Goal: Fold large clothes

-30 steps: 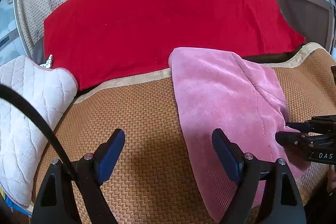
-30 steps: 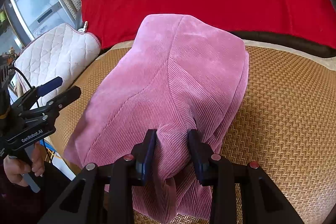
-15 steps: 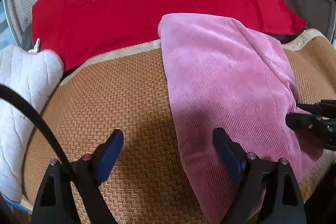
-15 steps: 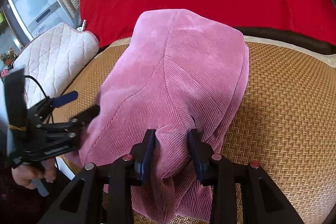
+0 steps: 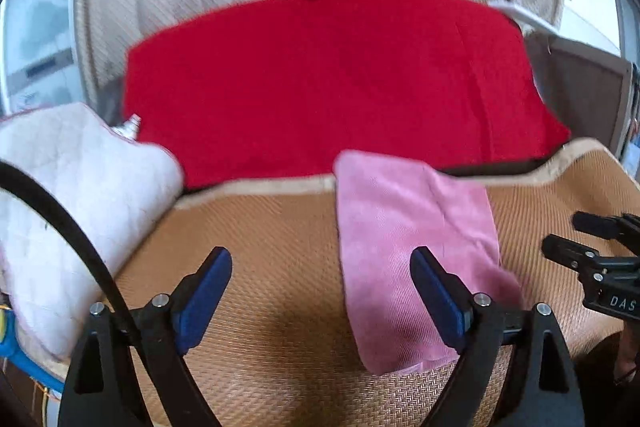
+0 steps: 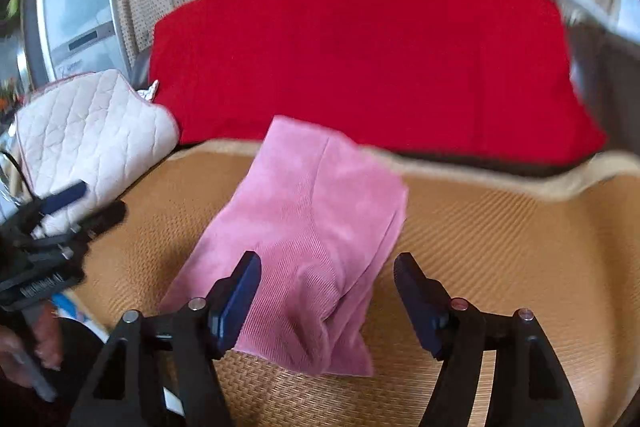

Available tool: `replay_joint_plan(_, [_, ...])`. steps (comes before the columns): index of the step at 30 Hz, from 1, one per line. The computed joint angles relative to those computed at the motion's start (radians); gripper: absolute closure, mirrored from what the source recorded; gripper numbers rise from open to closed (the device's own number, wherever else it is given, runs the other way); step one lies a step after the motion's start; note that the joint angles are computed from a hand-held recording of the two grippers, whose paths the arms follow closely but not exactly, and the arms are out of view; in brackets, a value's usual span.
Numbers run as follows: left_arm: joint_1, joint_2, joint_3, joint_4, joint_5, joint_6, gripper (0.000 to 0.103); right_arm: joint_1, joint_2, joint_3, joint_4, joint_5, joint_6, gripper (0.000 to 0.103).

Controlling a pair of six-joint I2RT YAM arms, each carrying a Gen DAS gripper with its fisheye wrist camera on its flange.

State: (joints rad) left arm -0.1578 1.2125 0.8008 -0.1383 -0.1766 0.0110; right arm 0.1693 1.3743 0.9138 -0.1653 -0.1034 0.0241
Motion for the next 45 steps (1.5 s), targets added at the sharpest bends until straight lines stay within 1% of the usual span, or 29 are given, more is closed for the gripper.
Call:
replay_joint_plan(1, [-0.012, -0.043, -0.003, -0.023, -0.029, -0.006, 0.011, 0.012, -0.037, -0.006, -0.016, 0.034, -0.002, 0.03])
replay_joint_plan(3, [-0.011, -0.106, -0.008, -0.044, -0.05, -0.002, 0.01, 0.03, -0.115, -0.016, -0.052, 0.082, -0.007, 0.03])
replay_joint_plan(5, [-0.033, -0.192, -0.014, -0.081, -0.084, -0.012, 0.006, 0.042, -0.182, -0.007, -0.103, 0.118, -0.008, 0.03])
replay_joint_plan(7, [-0.032, -0.257, -0.015, -0.104, -0.085, -0.013, 0.005, 0.074, -0.261, -0.008, -0.151, 0.184, -0.008, 0.03])
replay_joint_plan(8, [-0.044, -0.293, -0.015, -0.119, -0.101, -0.016, 0.005, 0.088, -0.29, -0.006, -0.168, 0.212, -0.01, 0.03])
replay_joint_plan(9, [-0.055, -0.314, -0.018, -0.122, -0.118, -0.017, 0.003, 0.111, -0.33, -0.002, -0.193, 0.255, -0.013, 0.03])
replay_joint_plan(11, [-0.107, -0.371, -0.004, -0.152, -0.201, -0.021, 0.0, 0.146, -0.377, 0.016, -0.233, 0.315, -0.013, 0.03])
replay_joint_plan(12, [-0.12, -0.385, -0.001, -0.154, -0.221, -0.019, 0.0, 0.17, -0.404, 0.028, -0.257, 0.353, -0.008, 0.03])
replay_joint_plan(13, [-0.16, -0.421, -0.002, -0.17, -0.267, -0.02, 0.0, 0.186, -0.427, 0.035, -0.276, 0.378, -0.004, 0.03])
replay_joint_plan(18, [-0.3, -0.497, 0.021, -0.186, -0.434, 0.018, 0.0, 0.292, -0.52, 0.087, -0.371, 0.518, 0.014, 0.03])
replay_joint_plan(21, [-0.394, -0.525, 0.052, -0.212, -0.546, 0.041, 0.0, 0.356, -0.56, 0.122, -0.436, 0.605, 0.041, 0.029])
replay_joint_plan(22, [-0.404, -0.529, 0.05, -0.206, -0.556, 0.045, 0.0, 0.37, -0.566, 0.131, -0.446, 0.626, 0.047, 0.029])
replay_joint_plan(26, [-0.515, -0.559, 0.079, -0.239, -0.665, 0.052, 0.0, 0.422, -0.602, 0.171, -0.497, 0.705, 0.073, 0.028])
replay_joint_plan(28, [-0.552, -0.566, 0.09, -0.249, -0.701, 0.051, 0.0, 0.437, -0.615, 0.182, -0.505, 0.737, 0.079, 0.027])
replay_joint_plan(31, [-0.596, -0.574, 0.114, -0.273, -0.739, 0.038, 0.0, 0.485, -0.636, 0.203, -0.529, 0.818, 0.089, 0.027])
replay_joint_plan(33, [-0.622, -0.581, 0.126, -0.284, -0.758, 0.032, 0.0, 0.497, -0.647, 0.223, -0.547, 0.837, 0.092, 0.026])
replay_joint_plan(35, [-0.667, -0.588, 0.132, -0.287, -0.807, 0.028, 0.0, 0.517, -0.653, 0.239, -0.565, 0.866, 0.1, 0.026])
replay_joint_plan(41, [-0.759, -0.593, 0.157, -0.303, -0.899, 0.033, 0.0, 0.556, -0.66, 0.286, -0.617, 0.934, 0.129, 0.026])
replay_joint_plan(45, [-0.795, -0.591, 0.186, -0.345, -0.915, 0.017, 0.0, 0.6, -0.664, 0.317, -0.656, 0.999, 0.147, 0.026])
